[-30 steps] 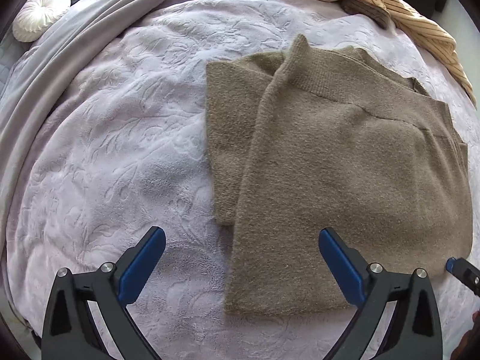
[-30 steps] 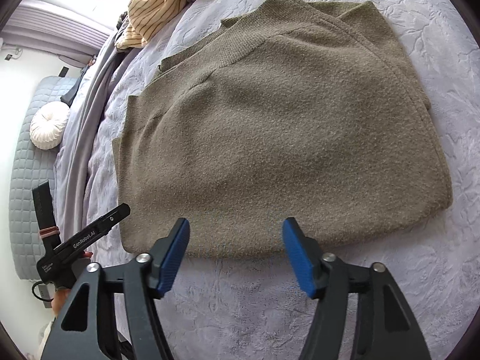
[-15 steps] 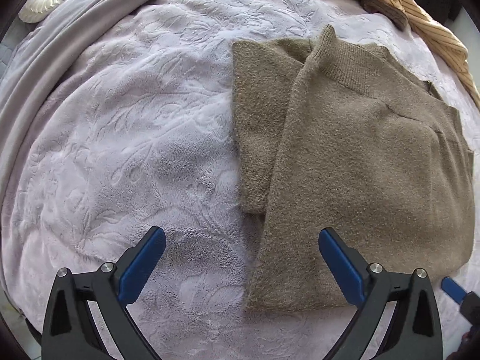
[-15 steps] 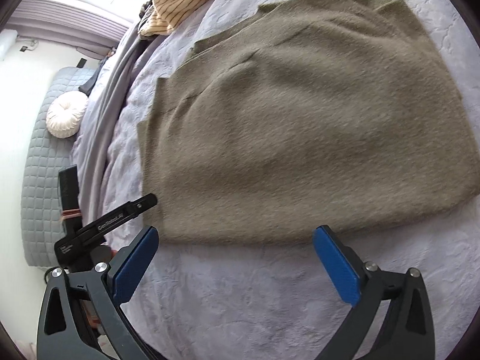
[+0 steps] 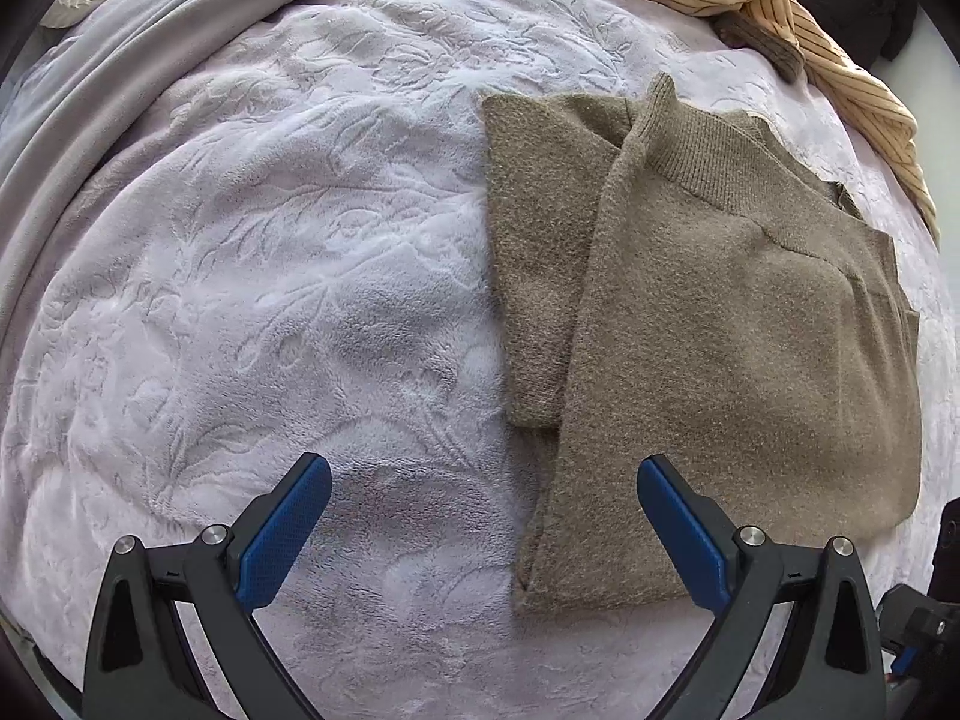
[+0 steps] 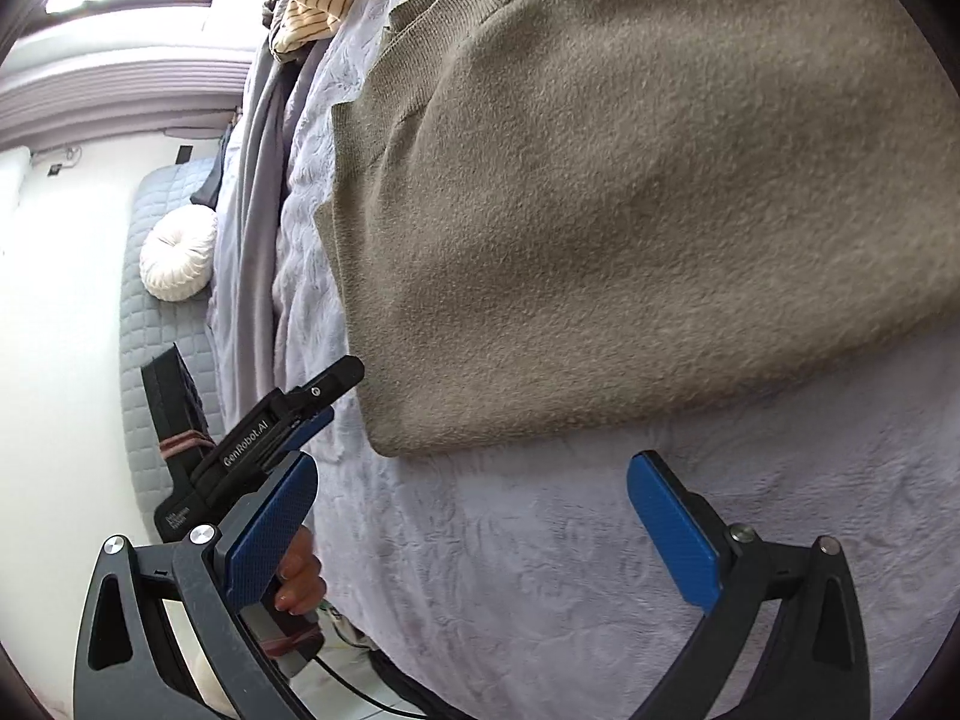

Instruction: Fold small clothes

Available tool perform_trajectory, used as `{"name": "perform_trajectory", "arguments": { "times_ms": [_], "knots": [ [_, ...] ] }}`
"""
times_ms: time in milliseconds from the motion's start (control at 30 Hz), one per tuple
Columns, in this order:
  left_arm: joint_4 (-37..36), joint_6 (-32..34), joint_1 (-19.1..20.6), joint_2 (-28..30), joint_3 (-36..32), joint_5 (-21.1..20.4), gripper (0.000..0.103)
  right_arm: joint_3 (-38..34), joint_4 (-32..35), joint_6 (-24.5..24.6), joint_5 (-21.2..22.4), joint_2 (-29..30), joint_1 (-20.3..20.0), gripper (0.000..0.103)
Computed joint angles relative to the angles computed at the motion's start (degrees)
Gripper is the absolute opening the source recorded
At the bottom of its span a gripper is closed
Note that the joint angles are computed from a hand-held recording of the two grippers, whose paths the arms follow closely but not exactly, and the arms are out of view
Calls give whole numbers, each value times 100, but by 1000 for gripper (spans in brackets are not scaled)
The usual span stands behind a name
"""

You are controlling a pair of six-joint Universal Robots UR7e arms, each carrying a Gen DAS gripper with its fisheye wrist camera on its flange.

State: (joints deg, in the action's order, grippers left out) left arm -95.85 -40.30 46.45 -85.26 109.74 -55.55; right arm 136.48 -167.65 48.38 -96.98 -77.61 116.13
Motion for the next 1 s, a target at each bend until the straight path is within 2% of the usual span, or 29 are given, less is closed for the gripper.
{"name": "perform_trajectory", "arguments": {
  "times_ms": [133, 267, 500, 700, 733, 800, 833, 867, 900, 1000],
  "knots": [
    [-127, 199, 105, -115, 16, -59, 102, 107, -750, 213, 304, 313, -103, 103],
    [76, 283, 289, -254, -134, -24, 102, 126, -1465, 390, 533, 737, -173, 103],
    [-153, 583, 608, -350, -236, -458, 102, 74, -2921, 836, 791, 1591, -257, 103],
    [-792, 1232, 1093, -370, -416, -1652, 102, 69, -4475, 1521, 946, 2344, -366, 102],
    [-860, 1365, 1159, -348, -438, -1864, 102, 69, -4577, 1586, 932, 2388, -370, 98],
    [-981, 1489, 1271, -259, -461, -2307, 102, 51, -4550, 1729, 896, 2432, -385, 69],
    [-1070, 1428, 1279, -200, -418, -2471, 102, 58, -4485, 1765, 885, 2417, -404, 40],
    [-1118, 1377, 1343, -134, -434, -2622, 102, 64, -4486, 1786, 857, 2426, -417, 17],
    [-1196, 1312, 1382, -79, -429, -2737, 102, 73, -4519, 1754, 868, 2419, -432, 12],
    [-1653, 1183, 1523, 117, -342, -3217, 102, -5, -4346, 1423, 909, 2251, -388, 10]
  ]
}}
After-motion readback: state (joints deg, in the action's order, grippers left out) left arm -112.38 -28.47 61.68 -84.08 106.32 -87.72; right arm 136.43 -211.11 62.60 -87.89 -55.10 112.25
